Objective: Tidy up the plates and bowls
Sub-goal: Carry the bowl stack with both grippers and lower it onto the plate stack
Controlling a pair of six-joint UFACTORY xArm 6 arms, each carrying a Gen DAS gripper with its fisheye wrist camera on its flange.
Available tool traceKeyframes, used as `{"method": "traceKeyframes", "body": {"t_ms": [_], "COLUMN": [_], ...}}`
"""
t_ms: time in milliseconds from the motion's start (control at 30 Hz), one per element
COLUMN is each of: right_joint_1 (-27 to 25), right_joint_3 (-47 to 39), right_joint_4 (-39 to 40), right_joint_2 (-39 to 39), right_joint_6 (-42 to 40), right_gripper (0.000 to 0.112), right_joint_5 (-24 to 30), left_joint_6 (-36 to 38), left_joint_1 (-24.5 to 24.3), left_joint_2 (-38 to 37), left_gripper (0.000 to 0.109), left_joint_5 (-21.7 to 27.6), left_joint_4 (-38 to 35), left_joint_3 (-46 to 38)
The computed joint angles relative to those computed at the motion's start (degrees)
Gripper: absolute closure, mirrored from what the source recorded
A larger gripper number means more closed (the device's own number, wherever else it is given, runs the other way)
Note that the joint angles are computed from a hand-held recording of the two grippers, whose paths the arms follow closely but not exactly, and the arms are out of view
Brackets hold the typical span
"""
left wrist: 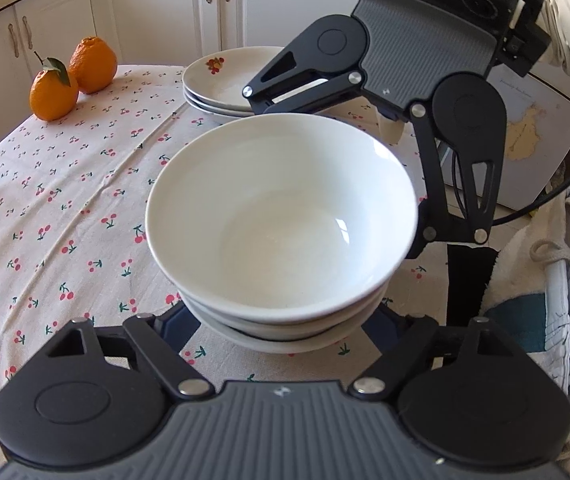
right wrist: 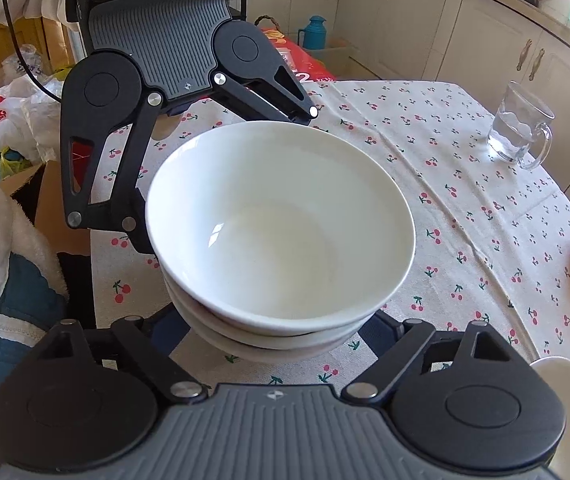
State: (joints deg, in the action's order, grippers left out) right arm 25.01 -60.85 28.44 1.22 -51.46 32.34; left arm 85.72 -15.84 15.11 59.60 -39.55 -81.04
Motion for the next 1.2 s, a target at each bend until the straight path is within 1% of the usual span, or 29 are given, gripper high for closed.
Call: {"method": "traceKeyframes", "body": {"t_ms": [433, 567, 733, 933, 1100, 1200], "right_joint_1": [-0.97, -2.14, -4.51, -8.45, -12.73, -15.18], "right_joint_3": [-1.36, -1.27, -0.18, 2.3, 3.59, 4.58], "right_joint_4": [1.32, 2.57, 3.81, 3.0, 0.71, -1.14], "right_joint_2": [0.23, -0.76, -3.33, -7.55, -9.73, -10.52], "right_joint_6": [-1.1, -2.57, -4.53, -5.67, -4.94, -3.98], "right_gripper": [0.021, 0.021, 0.021, 0.021, 0.021, 0.021], "right_joint_5": [2.2, 3.04, 3.9, 3.52, 3.36, 2.73], "left_joint_6": [-2.27, -2.89, -3.45, -2.86, -2.33, -2.9], "left_joint_1": [-0.87, -1.71, -3.61, -7.03, -9.96, -11.34], "left_joint_2": [-0.28, -0.67, 0.17, 4.35, 11.23, 16.25], "left_gripper": [0.024, 0.024, 0.024, 0.024, 0.024, 0.024], "left_joint_5": [-0.09, -0.45, -0.87, -1.46, -0.98, 0.38], "left_joint_4": [0.71, 0.24, -0.43, -1.54, -2.37, -2.19], "left_joint_3": [-0.6, -1.22, -4.02, -10.98, -20.27, -26.78]}}
